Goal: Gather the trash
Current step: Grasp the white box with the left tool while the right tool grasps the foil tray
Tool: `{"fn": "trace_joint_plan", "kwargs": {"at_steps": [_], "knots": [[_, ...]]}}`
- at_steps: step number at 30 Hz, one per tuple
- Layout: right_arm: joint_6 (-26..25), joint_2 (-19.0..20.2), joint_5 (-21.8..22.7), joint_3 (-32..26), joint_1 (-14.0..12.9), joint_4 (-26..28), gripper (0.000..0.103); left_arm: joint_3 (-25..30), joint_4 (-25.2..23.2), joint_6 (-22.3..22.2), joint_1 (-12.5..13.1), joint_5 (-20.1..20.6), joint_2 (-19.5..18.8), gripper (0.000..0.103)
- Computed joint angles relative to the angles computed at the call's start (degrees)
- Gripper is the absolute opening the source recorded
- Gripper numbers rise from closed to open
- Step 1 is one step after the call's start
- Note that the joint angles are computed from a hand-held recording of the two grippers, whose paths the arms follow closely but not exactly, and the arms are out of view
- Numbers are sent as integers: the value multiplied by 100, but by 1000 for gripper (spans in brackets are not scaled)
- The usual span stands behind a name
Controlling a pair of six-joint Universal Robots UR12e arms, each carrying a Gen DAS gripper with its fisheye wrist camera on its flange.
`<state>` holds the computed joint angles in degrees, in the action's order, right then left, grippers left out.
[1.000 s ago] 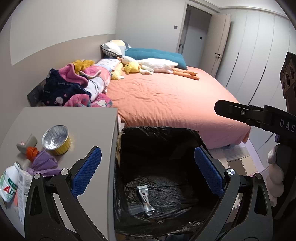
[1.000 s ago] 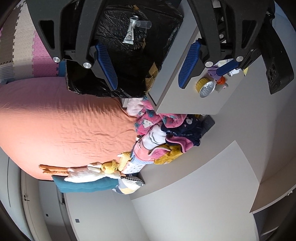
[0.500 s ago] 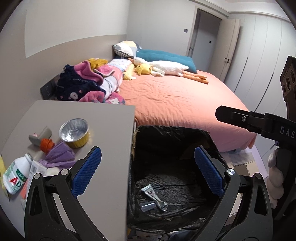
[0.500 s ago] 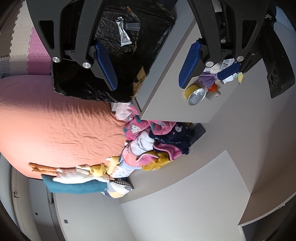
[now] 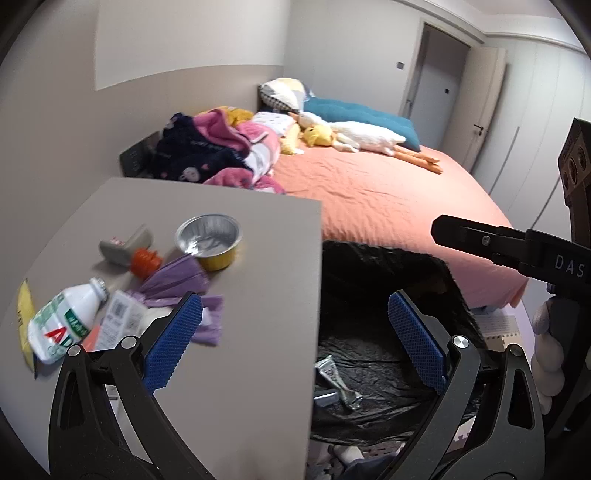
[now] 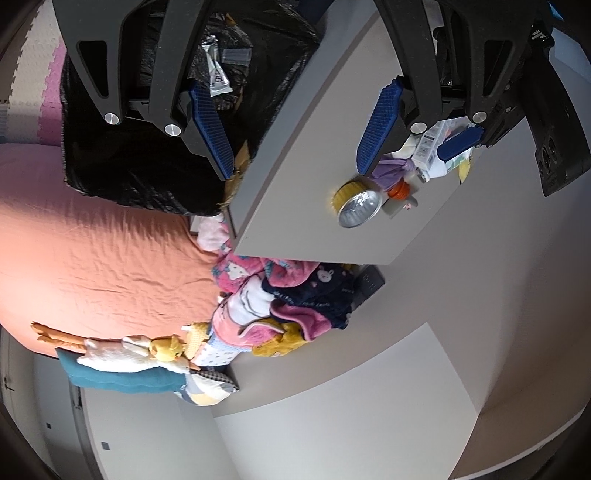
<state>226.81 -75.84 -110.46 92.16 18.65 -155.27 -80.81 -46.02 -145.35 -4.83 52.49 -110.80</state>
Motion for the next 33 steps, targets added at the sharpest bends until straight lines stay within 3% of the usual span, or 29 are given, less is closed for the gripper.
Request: {"fn": "trace_joint_plan", "kwargs": {"at_steps": [8, 17, 27, 33], "knots": [[-131, 291, 9, -300, 64, -51, 70, 9, 273, -384, 179, 194, -68, 97], [-191, 573, 373, -638, 31, 83, 70, 123, 518, -704, 332, 524, -223, 97], [-187, 858, 723, -1032, -36, 414, 70, 260, 545, -450, 358, 1164, -412, 78], [-70, 1068, 882, -1297, -96, 627, 69, 361, 489, -280, 372, 1401, -530, 73]]}}
